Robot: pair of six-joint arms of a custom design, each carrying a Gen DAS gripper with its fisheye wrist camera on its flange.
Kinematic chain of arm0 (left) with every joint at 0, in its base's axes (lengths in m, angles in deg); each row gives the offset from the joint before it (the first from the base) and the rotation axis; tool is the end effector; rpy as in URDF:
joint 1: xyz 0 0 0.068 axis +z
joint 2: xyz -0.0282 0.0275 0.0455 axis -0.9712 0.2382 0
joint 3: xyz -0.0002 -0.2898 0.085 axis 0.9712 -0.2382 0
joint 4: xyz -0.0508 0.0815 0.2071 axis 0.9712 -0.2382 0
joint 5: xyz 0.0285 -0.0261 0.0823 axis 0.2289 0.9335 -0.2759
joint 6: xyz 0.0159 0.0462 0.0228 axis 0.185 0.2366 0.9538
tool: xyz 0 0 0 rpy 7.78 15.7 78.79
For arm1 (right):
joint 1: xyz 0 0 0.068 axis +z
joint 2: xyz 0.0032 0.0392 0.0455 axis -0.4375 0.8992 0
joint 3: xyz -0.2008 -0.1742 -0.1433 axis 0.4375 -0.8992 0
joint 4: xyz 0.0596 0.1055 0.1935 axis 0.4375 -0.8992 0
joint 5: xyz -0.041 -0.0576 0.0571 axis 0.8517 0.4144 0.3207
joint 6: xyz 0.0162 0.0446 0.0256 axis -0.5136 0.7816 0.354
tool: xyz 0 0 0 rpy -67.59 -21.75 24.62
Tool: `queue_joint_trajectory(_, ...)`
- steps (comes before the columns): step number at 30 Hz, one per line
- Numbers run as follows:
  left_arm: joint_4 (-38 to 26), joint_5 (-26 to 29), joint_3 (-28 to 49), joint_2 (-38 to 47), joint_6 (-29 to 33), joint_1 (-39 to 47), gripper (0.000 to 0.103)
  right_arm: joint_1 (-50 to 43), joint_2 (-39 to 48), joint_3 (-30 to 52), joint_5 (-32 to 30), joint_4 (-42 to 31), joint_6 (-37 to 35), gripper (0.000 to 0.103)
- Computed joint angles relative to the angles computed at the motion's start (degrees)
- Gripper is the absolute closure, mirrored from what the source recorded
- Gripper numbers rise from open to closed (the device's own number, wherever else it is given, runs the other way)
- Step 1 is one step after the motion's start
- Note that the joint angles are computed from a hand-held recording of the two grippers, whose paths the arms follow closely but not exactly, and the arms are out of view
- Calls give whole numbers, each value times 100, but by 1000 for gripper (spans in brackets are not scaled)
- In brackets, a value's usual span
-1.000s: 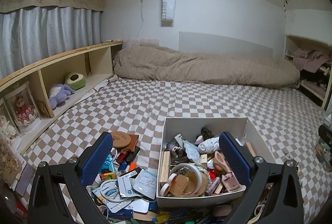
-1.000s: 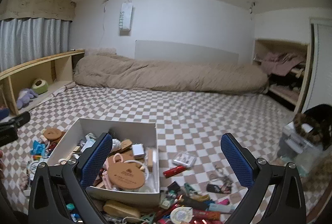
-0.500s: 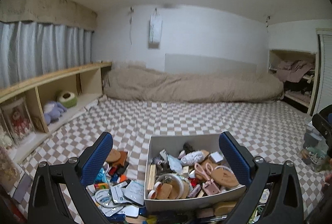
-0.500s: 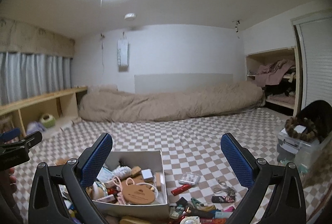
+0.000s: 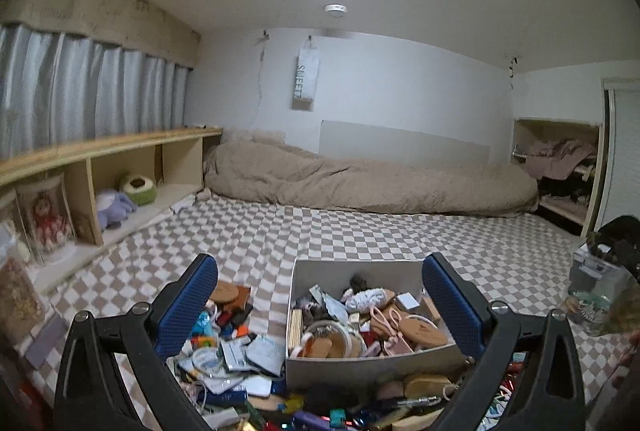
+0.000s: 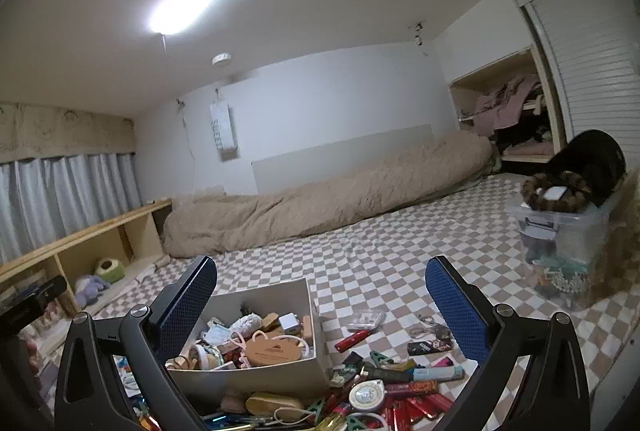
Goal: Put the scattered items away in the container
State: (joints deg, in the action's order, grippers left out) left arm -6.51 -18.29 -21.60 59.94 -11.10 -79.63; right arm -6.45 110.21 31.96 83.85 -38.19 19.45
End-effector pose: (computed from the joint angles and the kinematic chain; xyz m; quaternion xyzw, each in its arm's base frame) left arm 0.2729 -0.0094 0.3375 -0.0956 0.7811 0.0125 0.6169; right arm 0.2778 0.0880 0.3311 0.0687 0.7484 0.1009 0.6519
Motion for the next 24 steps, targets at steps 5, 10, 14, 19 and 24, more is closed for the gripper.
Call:
queue_joint_trajectory(5, 43, 45, -418, -251, 79, 422, 0, -95, -119, -114, 232, -580, -279, 0)
queue_joint_trajectory(10, -483, 94, -451, -97, 430, 956, 0, -518, -28, -271, -166, -860, -203, 0)
queue_joint_trajectory(14, -400, 27, -665, 125, 705, 1326, 0, -1008, 168, -232, -883, -1244, -330, 0)
queue_joint_trajectory(19, -492, 610, -688, 605, 965, 1886, 0, -1423, 584, 91, -1425, -1929, -494, 0)
queue_joint_trajectory(24, -924, 1395, -392, 1184, 1034, 2484, 0, -1691, 1038, 478, -1840, -2572, -626, 0)
